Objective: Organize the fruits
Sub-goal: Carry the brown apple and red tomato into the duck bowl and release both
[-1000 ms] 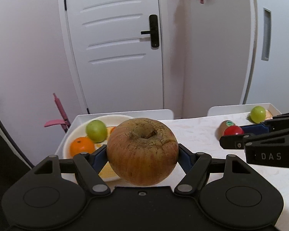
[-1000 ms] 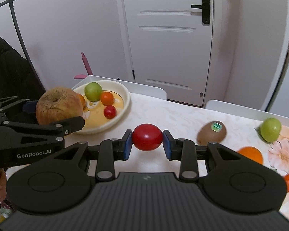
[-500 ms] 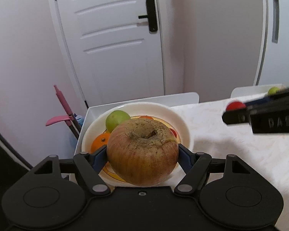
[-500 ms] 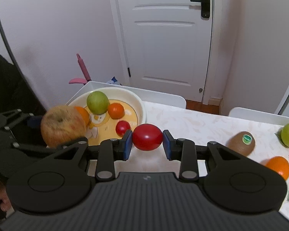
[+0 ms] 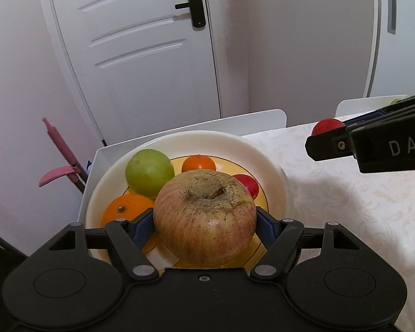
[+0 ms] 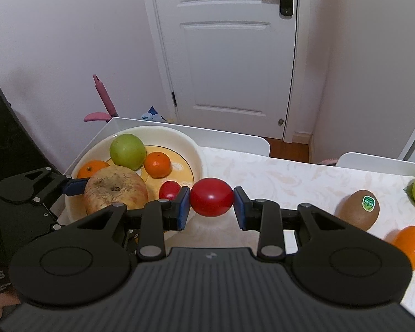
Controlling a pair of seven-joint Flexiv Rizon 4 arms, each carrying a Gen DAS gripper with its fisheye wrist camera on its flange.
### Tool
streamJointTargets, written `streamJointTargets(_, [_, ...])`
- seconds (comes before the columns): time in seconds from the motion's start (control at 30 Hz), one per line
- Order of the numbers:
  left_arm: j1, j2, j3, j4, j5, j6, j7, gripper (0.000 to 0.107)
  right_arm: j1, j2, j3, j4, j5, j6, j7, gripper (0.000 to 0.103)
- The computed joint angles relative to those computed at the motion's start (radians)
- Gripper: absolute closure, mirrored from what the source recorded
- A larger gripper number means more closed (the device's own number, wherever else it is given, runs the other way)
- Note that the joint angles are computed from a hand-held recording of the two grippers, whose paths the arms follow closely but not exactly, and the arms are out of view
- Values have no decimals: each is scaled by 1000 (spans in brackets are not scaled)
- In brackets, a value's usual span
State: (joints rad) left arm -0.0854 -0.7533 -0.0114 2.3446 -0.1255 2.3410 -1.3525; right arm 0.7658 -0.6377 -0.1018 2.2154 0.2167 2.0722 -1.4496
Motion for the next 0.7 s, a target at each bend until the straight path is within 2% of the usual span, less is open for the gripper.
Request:
streamJointTargets(0.07, [-1,-2,-3,-9,0,-13,5,29,-26,-6,14,-11,-22,-3,0,55])
streamJointTargets(0.17, [49,2,-34,-1,57,-21,-24,26,-66,-11,34,-25,-63,-10,-5,55])
streamJointTargets(0.23, [34,1,-18,11,60,42,-35,12,-107,-11,59,-35,-101,-14,-4,55])
streamJointTargets(0.3, [19,9,-6,26,44,81,-42,6,-150,-11,89,-45,-143,-20,0,55])
streamJointTargets(0.7, [-34,95,25,119,-107,73,-119,5,-326,-58,213,-122,-387,-53,-2,55])
